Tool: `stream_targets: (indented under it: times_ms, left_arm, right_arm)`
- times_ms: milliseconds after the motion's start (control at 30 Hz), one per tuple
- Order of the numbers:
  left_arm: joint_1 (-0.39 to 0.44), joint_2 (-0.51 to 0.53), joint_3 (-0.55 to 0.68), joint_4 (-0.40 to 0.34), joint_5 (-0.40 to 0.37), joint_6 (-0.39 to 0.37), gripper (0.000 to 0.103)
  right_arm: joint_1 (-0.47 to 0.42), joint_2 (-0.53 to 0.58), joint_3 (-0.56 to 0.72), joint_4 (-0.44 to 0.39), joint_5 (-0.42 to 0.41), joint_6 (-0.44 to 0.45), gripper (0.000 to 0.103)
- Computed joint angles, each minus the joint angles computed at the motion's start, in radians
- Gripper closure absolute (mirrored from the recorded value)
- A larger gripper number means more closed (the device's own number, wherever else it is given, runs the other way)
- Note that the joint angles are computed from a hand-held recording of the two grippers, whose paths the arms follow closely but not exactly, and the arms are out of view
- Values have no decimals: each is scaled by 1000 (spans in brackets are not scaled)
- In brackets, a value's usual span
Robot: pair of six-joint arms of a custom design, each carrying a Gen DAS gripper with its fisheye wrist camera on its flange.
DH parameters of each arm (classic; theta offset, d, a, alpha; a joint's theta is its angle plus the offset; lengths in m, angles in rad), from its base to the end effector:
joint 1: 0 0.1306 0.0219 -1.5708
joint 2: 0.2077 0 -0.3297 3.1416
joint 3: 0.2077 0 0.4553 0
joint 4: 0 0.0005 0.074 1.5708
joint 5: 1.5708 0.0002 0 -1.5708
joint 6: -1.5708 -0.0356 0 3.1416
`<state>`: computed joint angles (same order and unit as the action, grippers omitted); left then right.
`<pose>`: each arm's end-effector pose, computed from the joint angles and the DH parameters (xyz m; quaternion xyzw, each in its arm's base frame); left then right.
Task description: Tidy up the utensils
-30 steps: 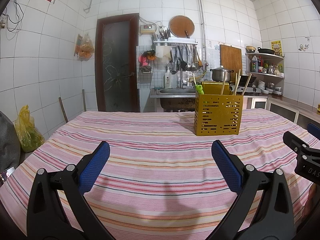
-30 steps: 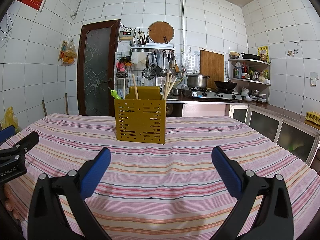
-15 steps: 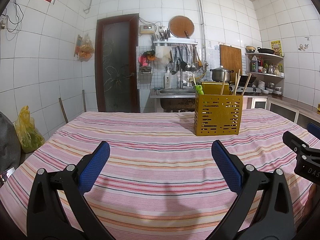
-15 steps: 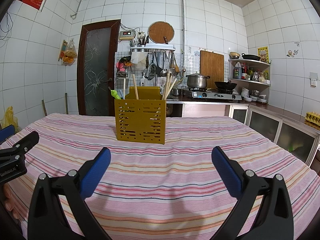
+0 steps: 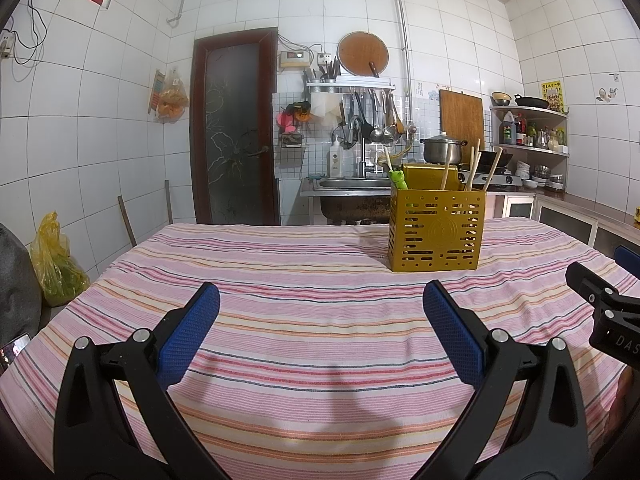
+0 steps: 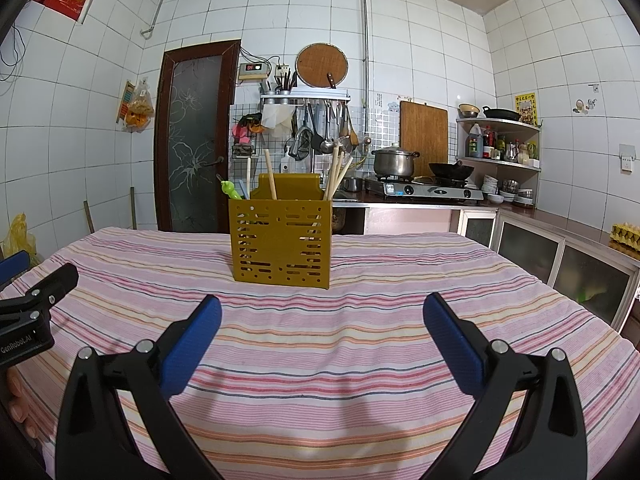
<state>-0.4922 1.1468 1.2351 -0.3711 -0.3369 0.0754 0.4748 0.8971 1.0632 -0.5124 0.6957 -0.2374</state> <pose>0.4530 -0.2301 0.4626 0.0646 0.7922 -0.0370 0.6058 0.3825 0.1704 0.4658 0.1034 0.7871 -0.0731 0.6036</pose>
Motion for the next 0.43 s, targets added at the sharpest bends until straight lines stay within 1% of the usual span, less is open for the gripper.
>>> stream_targets:
  times_ms: [433]
  left_arm:
    - [-1,-3,5,-4,-6,2,5]
  right_arm:
    - [0,1,6,-10,0,-5,5]
